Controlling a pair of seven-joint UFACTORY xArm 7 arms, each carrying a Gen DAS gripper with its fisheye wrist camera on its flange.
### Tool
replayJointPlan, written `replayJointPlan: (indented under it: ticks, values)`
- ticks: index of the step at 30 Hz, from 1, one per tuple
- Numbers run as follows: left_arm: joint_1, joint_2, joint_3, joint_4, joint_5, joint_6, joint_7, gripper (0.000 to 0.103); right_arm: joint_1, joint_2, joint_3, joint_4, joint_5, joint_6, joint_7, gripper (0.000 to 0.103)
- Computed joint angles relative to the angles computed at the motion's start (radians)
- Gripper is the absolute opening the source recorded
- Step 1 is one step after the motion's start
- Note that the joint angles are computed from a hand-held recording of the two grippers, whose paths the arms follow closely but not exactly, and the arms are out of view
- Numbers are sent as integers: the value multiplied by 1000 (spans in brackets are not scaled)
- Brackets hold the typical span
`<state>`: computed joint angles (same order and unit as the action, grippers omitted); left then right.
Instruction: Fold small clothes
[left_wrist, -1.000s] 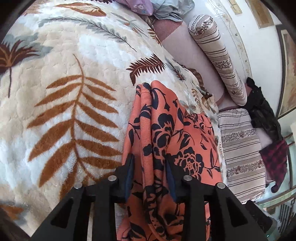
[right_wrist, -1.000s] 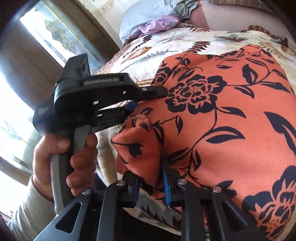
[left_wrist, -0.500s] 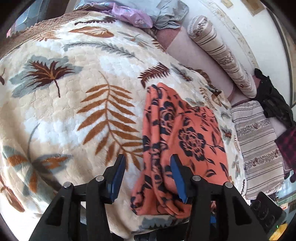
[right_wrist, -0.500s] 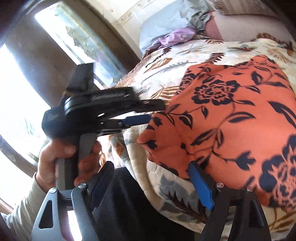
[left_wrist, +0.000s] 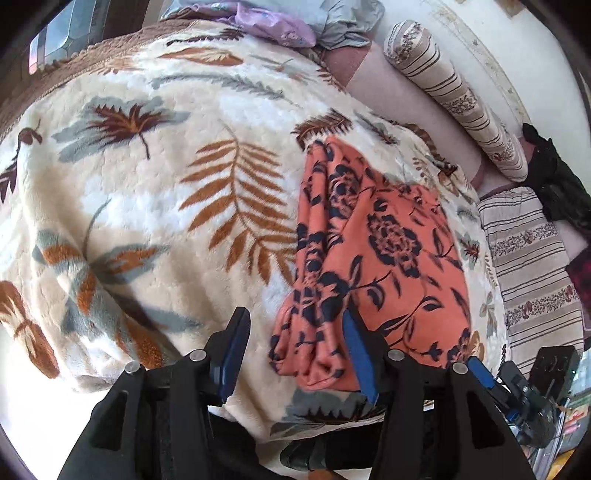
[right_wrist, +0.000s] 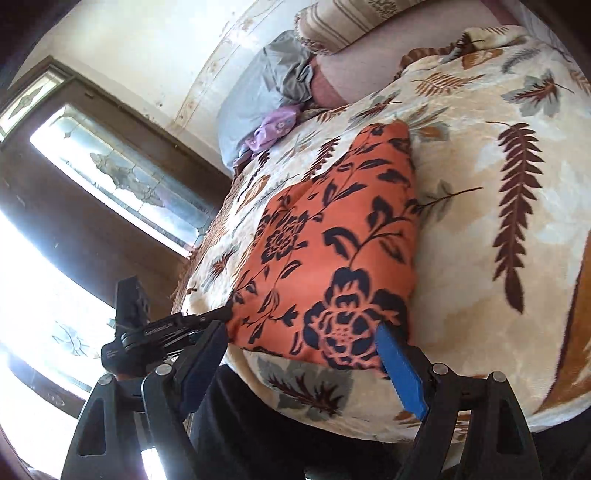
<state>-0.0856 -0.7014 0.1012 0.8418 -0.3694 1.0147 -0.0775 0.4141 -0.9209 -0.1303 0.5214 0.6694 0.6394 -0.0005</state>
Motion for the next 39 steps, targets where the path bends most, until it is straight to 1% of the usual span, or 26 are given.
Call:
replayJointPlan:
  ticks: [1, 3, 4, 8, 10, 11, 13, 14, 15, 16, 18, 19, 21, 22, 24, 27, 28, 29, 31, 33, 34, 35, 36, 37, 38, 39]
  values:
    - [-22, 4, 11, 11, -12, -22, 14, 56, -9, -2, -29, 4, 1, 15, 2, 85]
    - [-41, 27, 7, 29, -31, -80, 38, 71, -2, 58, -89, 41, 28, 33, -13, 86]
    - [-49, 49, 6, 40, -40, -103, 48, 74, 10, 98, -122, 65, 55, 41, -36, 87]
    - [-69, 175, 19, 87, -94, -130, 96, 75, 64, 324, -208, 199, 184, 87, -125, 87]
    - [-70, 240, 24, 104, -91, -95, 83, 75, 98, 435, -246, 272, 260, 131, -185, 87]
    - [-74, 259, 30, 99, -98, -82, 85, 74, 102, 490, -251, 308, 278, 156, -193, 87]
    - [-56, 239, 10, 52, -136, -139, 130, 74, 100, 585, -238, 373, 271, 200, -206, 83]
    - [-37, 231, -6, 45, -150, -139, 146, 61, 92, 606, -213, 399, 241, 200, -213, 66]
    - [-14, 235, -19, 49, -204, -115, 190, 37, 81, 632, -192, 436, 192, 233, -204, 52]
    - [-21, 234, -10, 50, -233, -105, 206, 36, 70, 646, -165, 460, 149, 233, -199, 50]
    - [-22, 217, -28, 46, -199, -143, 192, 26, 45, 660, -121, 517, 69, 255, -204, 38]
    - [4, 214, -56, 53, -217, -152, 196, 25, 34, 661, -104, 544, 47, 259, -215, 36]
    - [2, 216, -66, 80, -264, -186, 203, 23, 11, 660, -71, 612, 5, 254, -242, 33]
    - [-31, 226, -54, 106, -259, -213, 208, 23, -4, 663, -57, 651, -17, 246, -253, 33]
    - [-37, 260, -82, 177, -281, -265, 239, 22, -36, 680, -50, 729, -23, 254, -279, 33]
    - [-111, 368, -64, 315, -285, -320, 243, 23, -91, 725, -65, 825, 18, 257, -323, 33]
    - [-77, 415, -103, 360, -304, -316, 249, 23, -113, 744, -78, 844, 47, 269, -324, 33]
    - [-79, 458, -112, 396, -306, -310, 248, 24, -135, 769, -90, 858, 83, 280, -324, 33]
    - [-141, 551, -86, 451, -230, -305, 193, 28, -179, 819, -106, 861, 142, 311, -321, 35]
    - [-197, 660, -51, 512, -117, -210, 109, 34, -227, 882, -106, 852, 96, 357, -266, 49]
    - [-186, 701, -70, 509, -81, -176, 86, 38, -243, 902, -97, 829, 29, 352, -198, 57]
    - [-176, 707, -80, 472, -86, -185, 68, 53, -266, 921, -87, 794, -2, 343, -161, 68]
    - [-174, 676, -75, 428, -134, -235, 80, 55, -282, 917, -84, 754, 9, 338, -161, 69]
    - [-148, 653, -98, 397, -156, -255, 86, 57, -260, 877, -113, 698, 62, 295, -192, 69]
    - [-79, 634, -159, 389, -138, -243, 66, 63, -274, 849, -101, 671, 73, 267, -205, 69]
    - [-35, 612, -201, 379, -91, -243, 30, 67, -324, 827, -48, 661, 42, 244, -189, 69]
